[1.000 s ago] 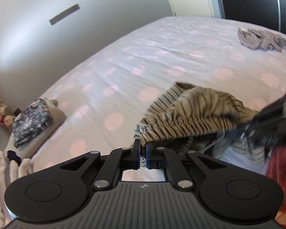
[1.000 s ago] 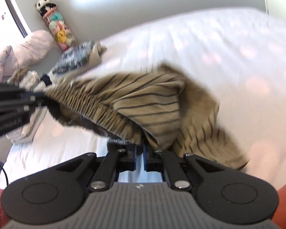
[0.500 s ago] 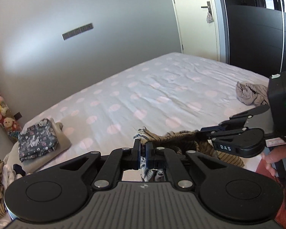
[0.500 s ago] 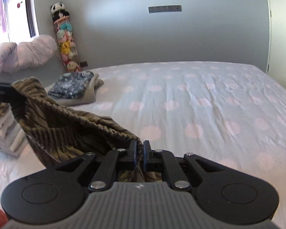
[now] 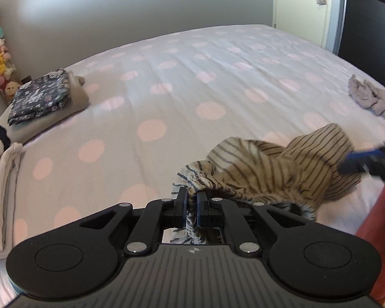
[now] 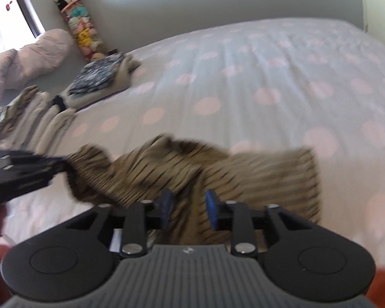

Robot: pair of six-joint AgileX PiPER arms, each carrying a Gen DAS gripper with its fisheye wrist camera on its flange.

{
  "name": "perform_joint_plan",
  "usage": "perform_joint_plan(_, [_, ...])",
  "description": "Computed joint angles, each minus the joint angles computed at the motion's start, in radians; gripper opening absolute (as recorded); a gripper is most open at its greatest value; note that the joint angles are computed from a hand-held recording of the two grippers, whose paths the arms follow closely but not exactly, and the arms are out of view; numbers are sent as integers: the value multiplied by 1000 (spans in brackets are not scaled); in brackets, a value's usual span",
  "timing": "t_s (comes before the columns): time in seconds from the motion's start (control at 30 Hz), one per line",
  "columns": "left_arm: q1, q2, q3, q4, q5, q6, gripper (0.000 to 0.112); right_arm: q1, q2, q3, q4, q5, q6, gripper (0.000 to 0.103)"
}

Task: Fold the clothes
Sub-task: 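Lift the waistband with both tools, spreading it apart between them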

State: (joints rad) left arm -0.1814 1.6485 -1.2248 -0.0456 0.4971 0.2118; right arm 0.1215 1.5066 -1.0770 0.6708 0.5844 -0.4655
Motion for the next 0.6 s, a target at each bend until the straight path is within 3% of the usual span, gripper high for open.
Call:
perform_joint_plan(0.1, [10,-25,65,-1,-60,-19,16,62,-35,100,87,-14,-10,44])
perform_joint_plan(0.33, [47,-52,157,-130,-156,76,23,170,32,172,88,-154,146,41])
perform_joint_plan(0.6, [58,-22,133,-109,-112,34,27,197,80,154,67,-200,238,39])
